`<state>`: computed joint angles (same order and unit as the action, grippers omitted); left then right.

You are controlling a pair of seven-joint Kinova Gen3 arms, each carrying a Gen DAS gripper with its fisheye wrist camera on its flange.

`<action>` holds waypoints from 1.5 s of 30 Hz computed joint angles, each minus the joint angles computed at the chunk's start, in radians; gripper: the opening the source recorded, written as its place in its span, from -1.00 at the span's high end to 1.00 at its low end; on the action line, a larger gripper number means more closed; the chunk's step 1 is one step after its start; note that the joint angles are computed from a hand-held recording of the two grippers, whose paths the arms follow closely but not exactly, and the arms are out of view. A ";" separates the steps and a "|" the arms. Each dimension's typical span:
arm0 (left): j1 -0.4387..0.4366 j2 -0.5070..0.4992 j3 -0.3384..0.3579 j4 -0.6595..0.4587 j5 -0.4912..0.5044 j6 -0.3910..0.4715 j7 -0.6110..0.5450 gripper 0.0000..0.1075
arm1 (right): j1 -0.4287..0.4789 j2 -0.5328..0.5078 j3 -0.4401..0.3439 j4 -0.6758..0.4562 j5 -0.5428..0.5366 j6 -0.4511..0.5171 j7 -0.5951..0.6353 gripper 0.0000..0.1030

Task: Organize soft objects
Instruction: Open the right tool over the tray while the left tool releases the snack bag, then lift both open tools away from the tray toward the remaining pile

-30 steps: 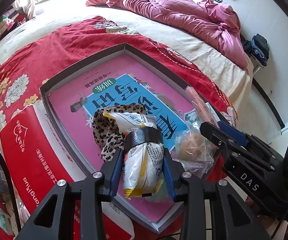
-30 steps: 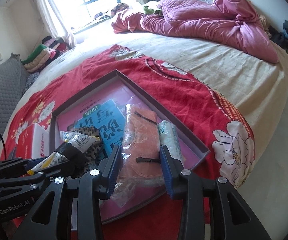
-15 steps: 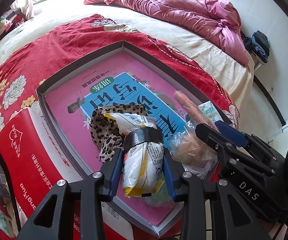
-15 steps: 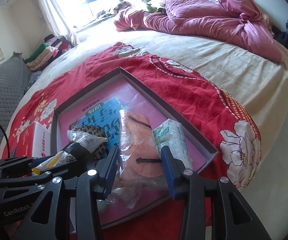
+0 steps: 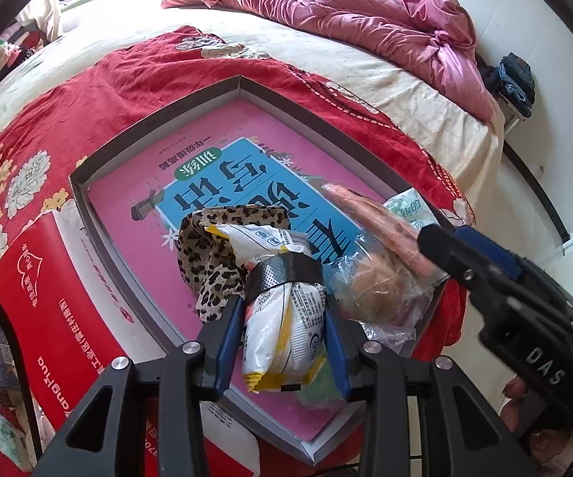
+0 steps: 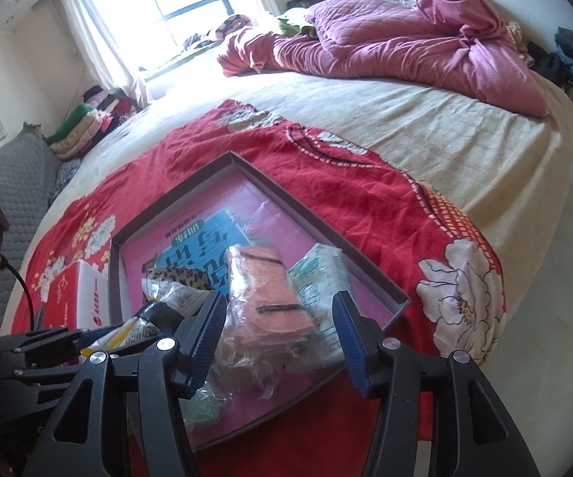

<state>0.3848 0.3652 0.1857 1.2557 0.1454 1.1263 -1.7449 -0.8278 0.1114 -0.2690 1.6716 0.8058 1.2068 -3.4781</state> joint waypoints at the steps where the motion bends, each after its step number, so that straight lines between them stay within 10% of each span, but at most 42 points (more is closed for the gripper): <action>1: -0.001 0.001 0.000 -0.002 0.001 0.004 0.000 0.28 | -0.002 -0.004 -0.001 0.002 0.003 0.004 -0.007 -0.12; 45: -0.065 -0.201 -0.013 0.110 0.013 -0.050 -0.010 -0.26 | -0.124 0.043 -0.019 -0.175 0.072 0.253 0.028 -0.40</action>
<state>0.3202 0.1642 0.1731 1.3657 0.1585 1.0766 -1.7546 -0.9522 0.1543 -0.2882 1.4965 0.8775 1.4596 -3.4498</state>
